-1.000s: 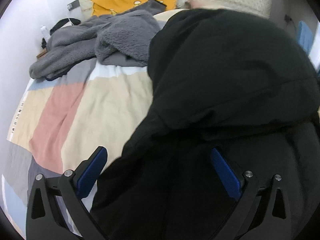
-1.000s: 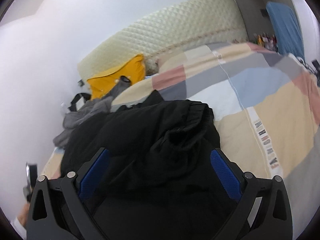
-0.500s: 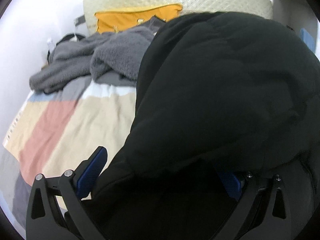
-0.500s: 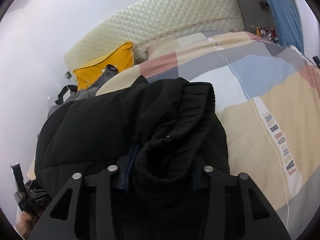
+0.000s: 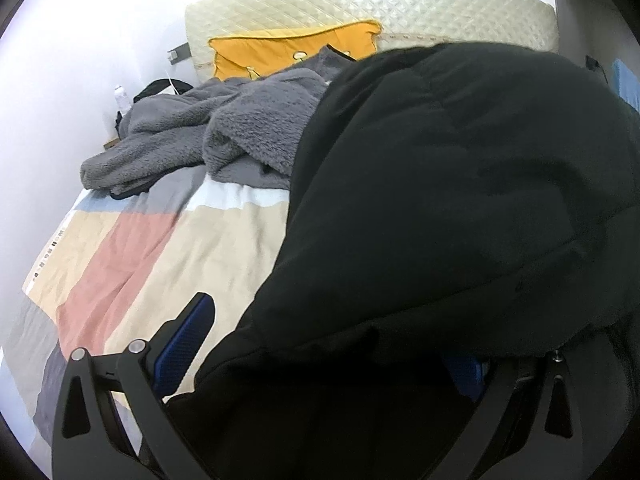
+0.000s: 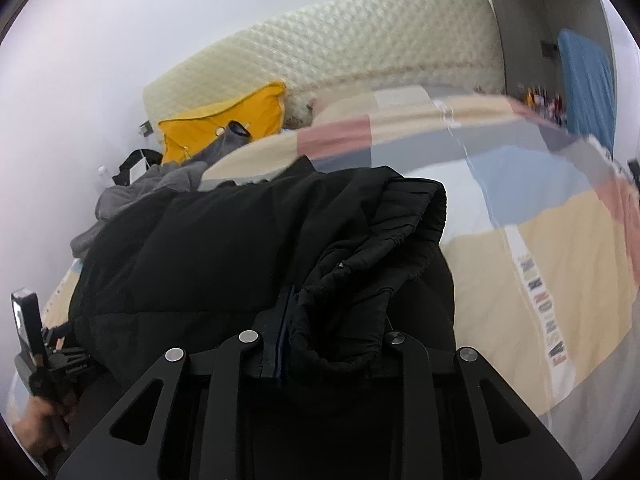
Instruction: Fold large clothes
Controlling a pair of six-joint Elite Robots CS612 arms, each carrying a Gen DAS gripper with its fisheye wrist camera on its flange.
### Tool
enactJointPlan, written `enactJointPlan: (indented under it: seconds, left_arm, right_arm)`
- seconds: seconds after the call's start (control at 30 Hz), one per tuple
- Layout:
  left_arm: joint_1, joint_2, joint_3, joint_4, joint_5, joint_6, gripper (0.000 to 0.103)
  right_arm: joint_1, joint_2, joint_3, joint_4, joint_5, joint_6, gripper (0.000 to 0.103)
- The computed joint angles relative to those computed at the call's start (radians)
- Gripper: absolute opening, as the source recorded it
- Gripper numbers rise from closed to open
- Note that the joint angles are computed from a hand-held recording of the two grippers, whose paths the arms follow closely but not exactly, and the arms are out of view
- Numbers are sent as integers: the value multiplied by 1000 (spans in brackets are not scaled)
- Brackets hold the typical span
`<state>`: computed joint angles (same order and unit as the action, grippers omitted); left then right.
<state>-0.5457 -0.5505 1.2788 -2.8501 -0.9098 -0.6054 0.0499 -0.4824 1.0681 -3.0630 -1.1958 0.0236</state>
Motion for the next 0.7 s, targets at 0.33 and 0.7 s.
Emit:
enactJointPlan:
  seconds: [0.33,0.7]
  left_arm:
    - [-3,-10,44,-145,127,-29,103]
    - [9,-30,73,-176,77,-125,103]
  right_arm:
    - [-12,-31,50,-217,80,67,26]
    - [4,4,12,-138,-97,70,23]
